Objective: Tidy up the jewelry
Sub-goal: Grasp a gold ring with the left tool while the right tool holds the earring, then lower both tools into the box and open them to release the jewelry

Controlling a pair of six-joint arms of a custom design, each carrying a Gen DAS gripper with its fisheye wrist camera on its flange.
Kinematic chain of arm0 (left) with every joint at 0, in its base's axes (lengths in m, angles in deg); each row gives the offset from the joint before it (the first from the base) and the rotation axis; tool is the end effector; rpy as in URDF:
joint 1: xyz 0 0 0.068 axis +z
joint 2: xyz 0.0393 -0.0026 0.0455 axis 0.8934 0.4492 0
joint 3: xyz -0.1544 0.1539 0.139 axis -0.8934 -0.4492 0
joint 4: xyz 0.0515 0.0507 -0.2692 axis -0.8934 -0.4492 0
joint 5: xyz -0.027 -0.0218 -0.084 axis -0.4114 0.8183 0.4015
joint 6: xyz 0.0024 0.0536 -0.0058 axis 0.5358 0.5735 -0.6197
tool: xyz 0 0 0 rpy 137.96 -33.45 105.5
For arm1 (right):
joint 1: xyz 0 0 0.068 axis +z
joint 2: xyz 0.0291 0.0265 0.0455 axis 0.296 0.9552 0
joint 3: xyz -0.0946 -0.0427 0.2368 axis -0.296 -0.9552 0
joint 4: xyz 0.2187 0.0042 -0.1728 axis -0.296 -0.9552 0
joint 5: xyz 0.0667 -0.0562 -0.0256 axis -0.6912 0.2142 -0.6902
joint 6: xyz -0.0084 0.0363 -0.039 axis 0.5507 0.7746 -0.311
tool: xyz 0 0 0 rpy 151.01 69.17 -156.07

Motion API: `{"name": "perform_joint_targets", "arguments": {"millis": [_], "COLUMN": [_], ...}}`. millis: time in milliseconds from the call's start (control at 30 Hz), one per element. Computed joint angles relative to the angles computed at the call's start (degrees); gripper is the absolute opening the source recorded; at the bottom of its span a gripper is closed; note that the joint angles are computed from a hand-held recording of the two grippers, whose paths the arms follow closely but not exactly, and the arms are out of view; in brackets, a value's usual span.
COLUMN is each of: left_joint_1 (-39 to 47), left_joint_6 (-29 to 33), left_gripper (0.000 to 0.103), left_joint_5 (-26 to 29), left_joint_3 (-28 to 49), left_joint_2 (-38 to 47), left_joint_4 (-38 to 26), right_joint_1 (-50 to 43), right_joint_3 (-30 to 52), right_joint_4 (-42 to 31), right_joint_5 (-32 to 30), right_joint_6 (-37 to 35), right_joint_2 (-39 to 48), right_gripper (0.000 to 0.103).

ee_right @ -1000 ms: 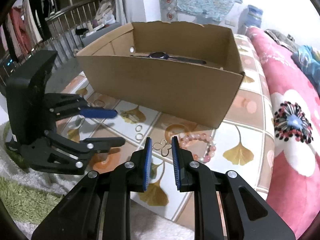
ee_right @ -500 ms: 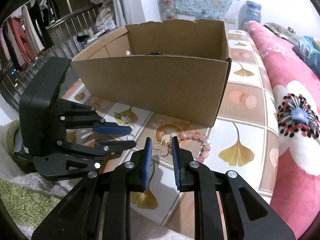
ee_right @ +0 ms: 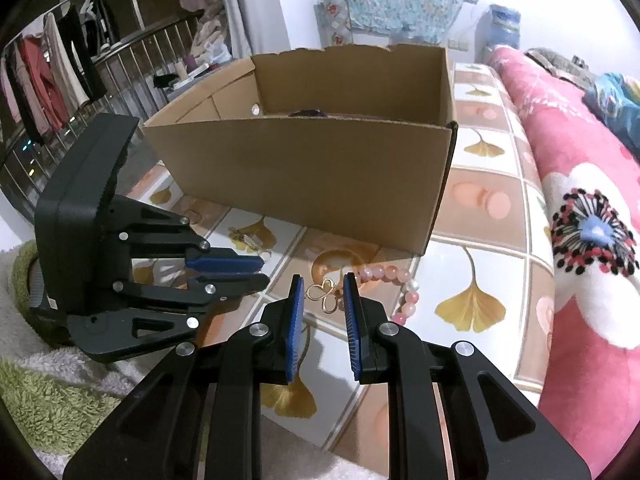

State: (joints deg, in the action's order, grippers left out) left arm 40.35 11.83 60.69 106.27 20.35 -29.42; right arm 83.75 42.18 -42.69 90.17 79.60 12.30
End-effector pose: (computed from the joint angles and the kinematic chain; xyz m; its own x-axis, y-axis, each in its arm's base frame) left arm 0.1811 -0.0856 0.1832 -0.4832 0.6627 -0.5722 0.7807 0.6220 0.0611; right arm 0.1396 0.2828 0.2239 -0.7718 -0.1322 -0.6220 -0.2589 0.9587 0.1175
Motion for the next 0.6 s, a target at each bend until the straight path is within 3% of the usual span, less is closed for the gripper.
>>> {"name": "perform_joint_targets", "arguments": {"millis": [200, 367, 467, 600], "left_joint_1": [4.6, 12.6, 16.5, 17.7], "left_joint_6": [0.6, 2.3, 2.5, 0.8], "left_gripper": [0.01, 0.011, 0.011, 0.011], "left_joint_5": [7.0, 16.4, 18.6, 15.4], "left_joint_3": [4.7, 14.9, 22.2, 33.4], "left_joint_2": [-5.8, -5.7, 1.1, 17.6], "left_joint_4": [-7.9, -13.4, -13.3, -12.9], "right_joint_1": [1.7, 1.5, -0.8, -8.4], "right_joint_3": [4.0, 10.6, 14.5, 20.6], "right_joint_4": [-3.2, -4.0, -2.1, 1.3], "right_joint_5": [3.5, 8.0, 7.6, -1.7], "right_joint_6": [-1.3, -10.2, -17.3, -26.7], "right_joint_2": [0.1, -0.6, 0.3, 5.1], "right_gripper": [0.018, 0.018, 0.018, 0.018]}}
